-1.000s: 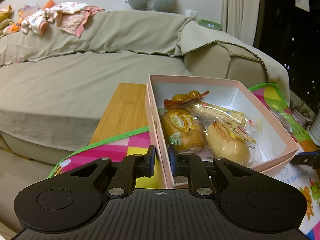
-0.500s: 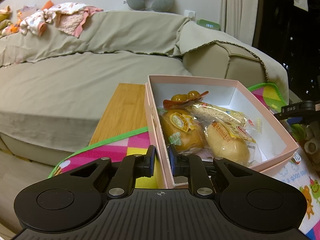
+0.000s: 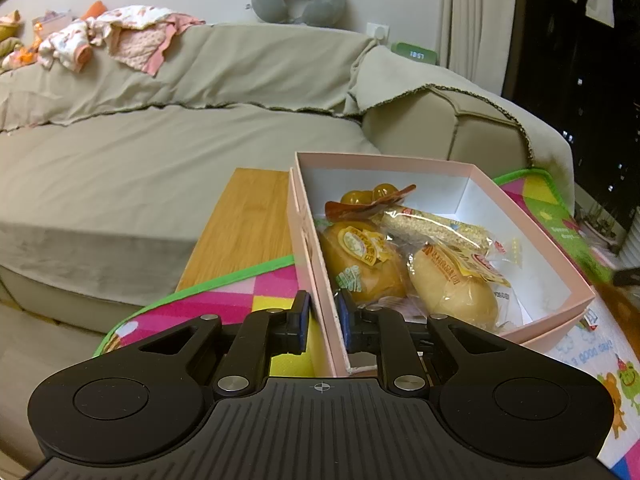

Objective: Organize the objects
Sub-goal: 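Carry the clear packet with the right gripper and release it into the box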

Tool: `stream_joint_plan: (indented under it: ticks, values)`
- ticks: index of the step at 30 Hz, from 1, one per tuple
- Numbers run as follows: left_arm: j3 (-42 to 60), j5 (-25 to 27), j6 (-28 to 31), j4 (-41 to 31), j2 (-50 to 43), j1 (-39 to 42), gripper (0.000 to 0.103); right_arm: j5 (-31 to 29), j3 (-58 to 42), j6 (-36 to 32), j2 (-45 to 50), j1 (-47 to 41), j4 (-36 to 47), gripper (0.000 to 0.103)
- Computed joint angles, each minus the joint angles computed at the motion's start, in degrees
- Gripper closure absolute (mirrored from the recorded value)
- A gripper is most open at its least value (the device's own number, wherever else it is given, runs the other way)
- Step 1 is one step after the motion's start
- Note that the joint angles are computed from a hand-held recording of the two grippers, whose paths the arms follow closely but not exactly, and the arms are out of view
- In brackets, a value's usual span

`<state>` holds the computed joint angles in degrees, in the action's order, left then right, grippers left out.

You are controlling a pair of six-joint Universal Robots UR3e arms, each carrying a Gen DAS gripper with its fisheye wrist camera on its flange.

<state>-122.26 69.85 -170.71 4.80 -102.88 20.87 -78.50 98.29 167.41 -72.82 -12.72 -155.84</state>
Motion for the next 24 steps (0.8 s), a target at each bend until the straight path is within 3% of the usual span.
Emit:
stream_joint_plan:
  ticks: [5,12,19,24]
  values:
    - [0.15,0.2,-0.29,-0.14,0.05,-0.14,0.085,6.53,12.51,-4.46,-15.24,-4.51,4.27,0.066]
    - [0.62,0.68,-0.34,-0.75,0.08,-0.51,0.085,11.86,22.44,-9.16,-29.53,-5.68,14.21,0.066]
    - [0.61,0.56,-0.37,-0.74,0.1,-0.47,0.085,16.91,19.48,-9.22,-34.14,-3.71,20.25,0.066]
    - [0.98,0.44,-0.36,-0.97,-0.08,-0.49,0.085,19.47,10.68,-4.79,-29.86,0.0,14.51,0.066]
